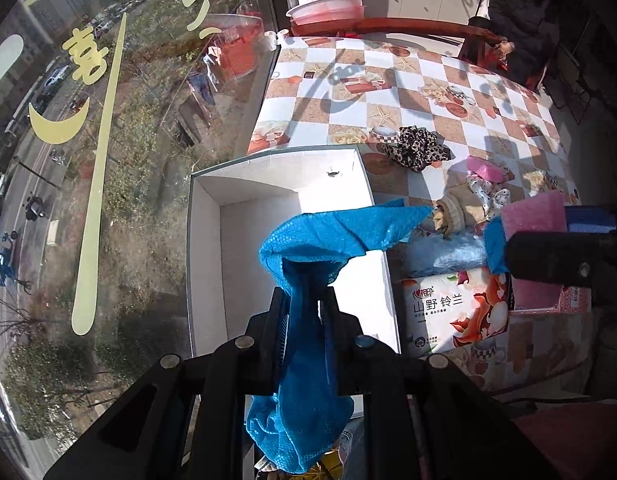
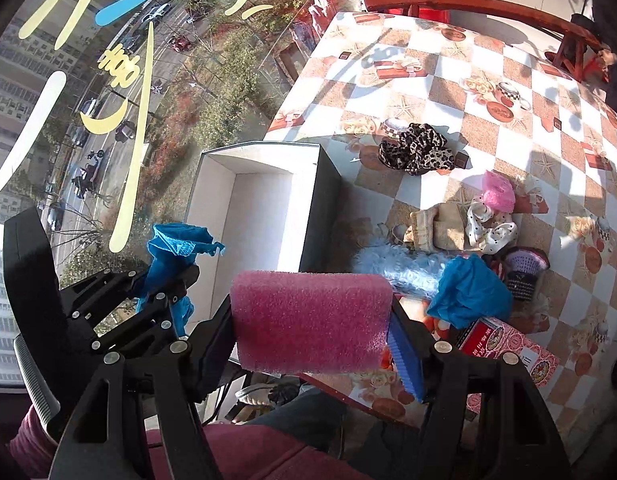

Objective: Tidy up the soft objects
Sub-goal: 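Carry the blue cloth and pink sponge over the white box with both tools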

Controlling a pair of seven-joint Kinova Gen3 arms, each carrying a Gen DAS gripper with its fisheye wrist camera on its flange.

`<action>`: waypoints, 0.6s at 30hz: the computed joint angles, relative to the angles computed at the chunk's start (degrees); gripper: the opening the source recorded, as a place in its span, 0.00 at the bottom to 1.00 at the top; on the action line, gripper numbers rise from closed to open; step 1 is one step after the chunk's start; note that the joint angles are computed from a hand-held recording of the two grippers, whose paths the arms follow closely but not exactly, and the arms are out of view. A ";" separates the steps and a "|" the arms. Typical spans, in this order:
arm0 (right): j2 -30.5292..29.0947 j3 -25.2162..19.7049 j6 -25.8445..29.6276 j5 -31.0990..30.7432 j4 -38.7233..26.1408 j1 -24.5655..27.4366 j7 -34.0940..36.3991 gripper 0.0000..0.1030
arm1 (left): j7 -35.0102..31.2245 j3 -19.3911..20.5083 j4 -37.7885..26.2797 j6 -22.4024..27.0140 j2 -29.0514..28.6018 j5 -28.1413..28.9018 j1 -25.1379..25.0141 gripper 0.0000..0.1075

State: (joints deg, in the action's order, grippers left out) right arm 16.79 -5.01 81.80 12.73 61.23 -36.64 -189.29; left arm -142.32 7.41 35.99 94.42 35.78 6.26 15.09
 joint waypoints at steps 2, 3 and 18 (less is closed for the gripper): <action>2.55 -0.11 1.69 -0.53 -3.85 0.72 3.63 0.69 | 0.75 -0.27 -1.10 0.58 0.74 0.06 -0.50 0.17; 3.88 -0.12 2.50 -1.08 -5.76 1.01 5.67 0.69 | 1.03 -0.36 -1.52 0.86 1.05 0.11 -0.81 0.17; 8.52 1.50 2.47 -7.62 -10.13 2.38 12.24 0.69 | 2.41 -0.80 -1.53 1.00 1.49 -0.15 -2.51 0.17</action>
